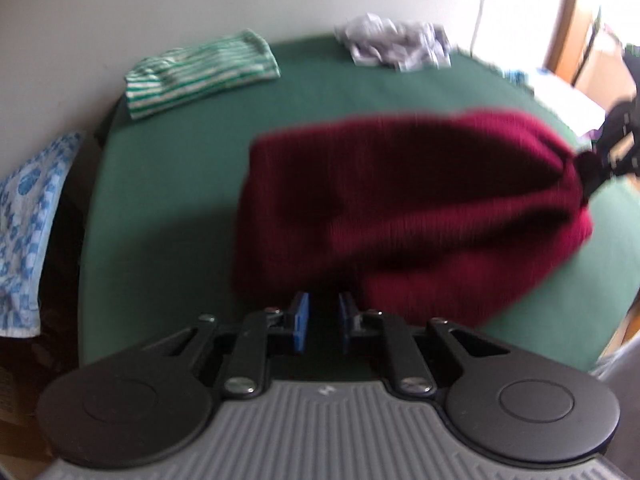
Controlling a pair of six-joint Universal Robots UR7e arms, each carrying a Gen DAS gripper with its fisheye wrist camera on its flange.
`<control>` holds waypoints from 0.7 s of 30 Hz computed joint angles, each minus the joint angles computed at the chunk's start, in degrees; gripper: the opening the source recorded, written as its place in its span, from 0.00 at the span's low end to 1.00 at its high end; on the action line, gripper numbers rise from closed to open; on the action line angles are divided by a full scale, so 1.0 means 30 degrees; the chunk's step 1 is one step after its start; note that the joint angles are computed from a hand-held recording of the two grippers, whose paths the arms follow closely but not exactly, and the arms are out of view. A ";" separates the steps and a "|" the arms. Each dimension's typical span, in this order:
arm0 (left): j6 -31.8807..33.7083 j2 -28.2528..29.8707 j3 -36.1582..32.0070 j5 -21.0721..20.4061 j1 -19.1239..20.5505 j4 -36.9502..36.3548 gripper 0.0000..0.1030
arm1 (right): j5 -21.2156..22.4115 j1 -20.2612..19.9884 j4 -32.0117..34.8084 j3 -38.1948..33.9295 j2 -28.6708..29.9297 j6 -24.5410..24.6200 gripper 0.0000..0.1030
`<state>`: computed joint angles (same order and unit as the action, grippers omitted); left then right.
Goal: Fold clothes
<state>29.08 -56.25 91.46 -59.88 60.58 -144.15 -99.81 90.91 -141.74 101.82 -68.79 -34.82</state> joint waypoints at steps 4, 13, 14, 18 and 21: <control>0.2940 0.0097 0.1279 0.1675 -0.0412 -0.3393 0.34 | -0.0035 -0.0033 -0.2698 0.1021 -0.0030 0.0292 0.17; 1.3490 0.2741 0.1391 0.3605 -0.0343 -0.9835 0.48 | -0.2323 0.2351 -0.9425 0.2971 0.0735 -0.4716 0.56; 1.3994 0.2849 0.1396 0.3500 -0.0295 -0.9925 0.47 | -0.2483 0.2674 -1.0390 0.3171 0.1022 -0.5854 0.57; 1.4204 0.3446 0.0612 0.3496 -0.0100 -0.9029 0.41 | -0.3071 0.3332 -1.1921 0.2889 0.2838 -0.8662 0.57; 1.5819 0.4277 -0.0067 0.3826 -0.0005 -1.0281 0.32 | -0.3834 0.3239 -1.4426 0.2297 0.4888 -0.9596 0.54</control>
